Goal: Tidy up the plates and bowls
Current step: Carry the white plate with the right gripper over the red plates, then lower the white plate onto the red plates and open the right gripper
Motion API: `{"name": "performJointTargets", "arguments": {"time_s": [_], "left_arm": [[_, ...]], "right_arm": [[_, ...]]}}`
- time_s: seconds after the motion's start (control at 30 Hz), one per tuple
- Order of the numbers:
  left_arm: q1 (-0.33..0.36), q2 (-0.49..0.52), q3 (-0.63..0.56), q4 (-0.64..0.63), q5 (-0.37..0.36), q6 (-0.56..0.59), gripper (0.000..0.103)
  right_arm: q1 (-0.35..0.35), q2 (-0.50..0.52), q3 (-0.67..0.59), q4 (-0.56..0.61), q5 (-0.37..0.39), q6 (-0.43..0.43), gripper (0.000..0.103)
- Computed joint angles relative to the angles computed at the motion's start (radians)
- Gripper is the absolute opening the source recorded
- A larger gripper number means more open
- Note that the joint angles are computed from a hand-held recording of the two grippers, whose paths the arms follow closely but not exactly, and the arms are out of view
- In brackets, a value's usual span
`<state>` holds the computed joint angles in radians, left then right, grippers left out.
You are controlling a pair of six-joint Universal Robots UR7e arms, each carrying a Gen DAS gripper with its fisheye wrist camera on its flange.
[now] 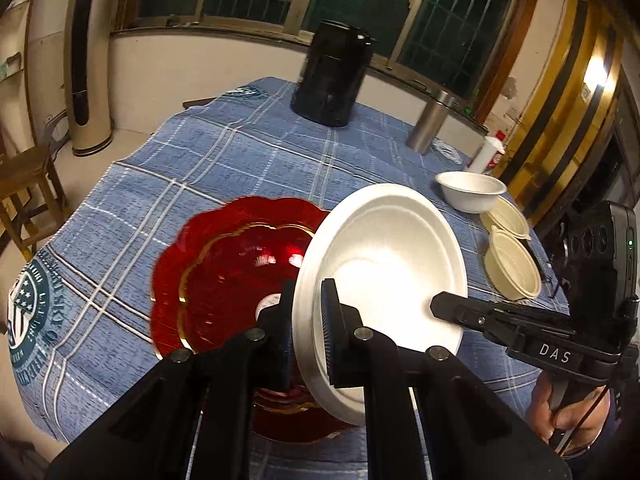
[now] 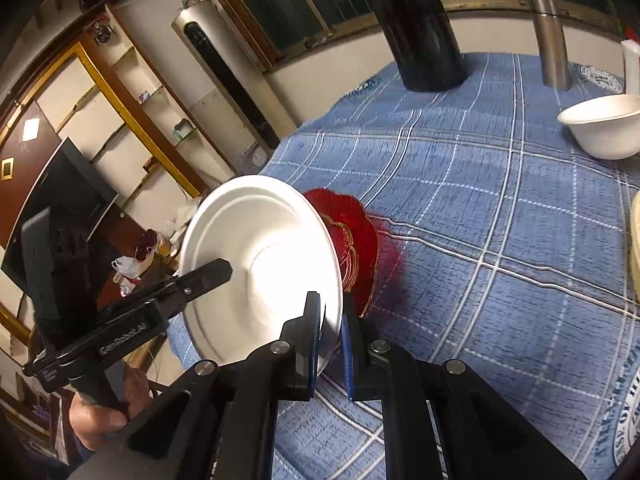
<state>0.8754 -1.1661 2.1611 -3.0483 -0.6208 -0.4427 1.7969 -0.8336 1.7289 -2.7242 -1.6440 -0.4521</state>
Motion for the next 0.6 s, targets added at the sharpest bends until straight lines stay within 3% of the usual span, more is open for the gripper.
{"name": "performJointTargets", "arguments": {"time_s": [0.6], "left_arm": [[0.086, -0.004, -0.014, 0.029, -0.020, -0.038, 0.010]], "right_arm": [[0.039, 0.134, -0.094, -0.016, -0.091, -0.029, 0.009]]}}
